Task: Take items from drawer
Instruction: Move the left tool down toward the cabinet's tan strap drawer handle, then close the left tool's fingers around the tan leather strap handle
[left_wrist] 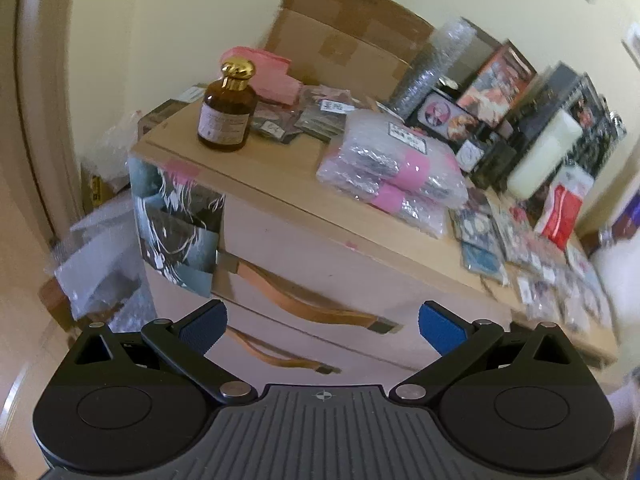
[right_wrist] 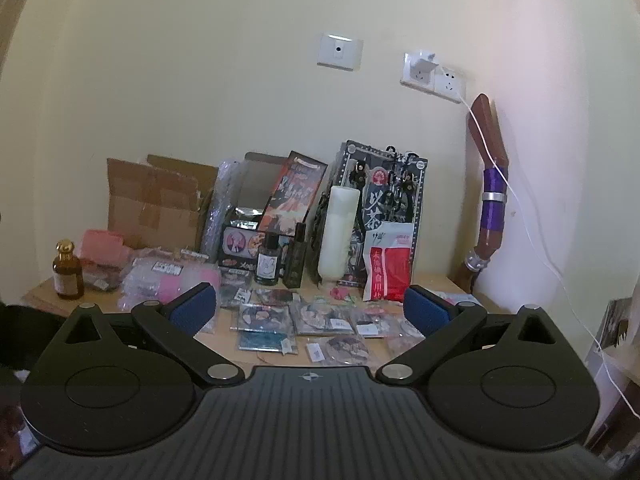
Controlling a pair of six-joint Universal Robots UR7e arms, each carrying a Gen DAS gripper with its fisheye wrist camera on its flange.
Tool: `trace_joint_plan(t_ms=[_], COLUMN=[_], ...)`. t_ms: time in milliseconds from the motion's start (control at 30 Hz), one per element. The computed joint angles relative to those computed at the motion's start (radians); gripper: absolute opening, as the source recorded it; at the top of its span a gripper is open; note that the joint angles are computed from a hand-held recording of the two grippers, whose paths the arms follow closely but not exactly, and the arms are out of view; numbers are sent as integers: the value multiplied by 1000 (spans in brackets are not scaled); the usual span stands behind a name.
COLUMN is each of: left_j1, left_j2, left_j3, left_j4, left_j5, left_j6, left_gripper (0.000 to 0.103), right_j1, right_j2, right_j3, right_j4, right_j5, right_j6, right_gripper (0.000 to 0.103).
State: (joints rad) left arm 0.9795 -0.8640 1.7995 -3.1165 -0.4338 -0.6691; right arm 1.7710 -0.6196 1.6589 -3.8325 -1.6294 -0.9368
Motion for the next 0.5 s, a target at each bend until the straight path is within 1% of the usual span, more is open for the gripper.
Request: trace_joint_plan(t_ms=[100, 233, 400, 500], left_j1=[7, 15, 36, 51], left_j2=[23, 60, 110, 126], left_j3=[5, 7, -9, 2], left_j4=[-120, -245, -345, -409], left_j5=[-27, -54, -83, -116], left_j6=[-9, -31, -62, -115], left_gripper=[103, 103, 103, 103], right_j1=[-5, -13, -21, -22], right_j2=[-19, -47, -55, -57], right_j3=[22, 66, 65, 56], right_j4=[10, 19, 51, 74], right_j5=[3, 15, 22, 1], right_j6=[-22, -66, -122, -139], right_gripper=[103, 103, 103, 103])
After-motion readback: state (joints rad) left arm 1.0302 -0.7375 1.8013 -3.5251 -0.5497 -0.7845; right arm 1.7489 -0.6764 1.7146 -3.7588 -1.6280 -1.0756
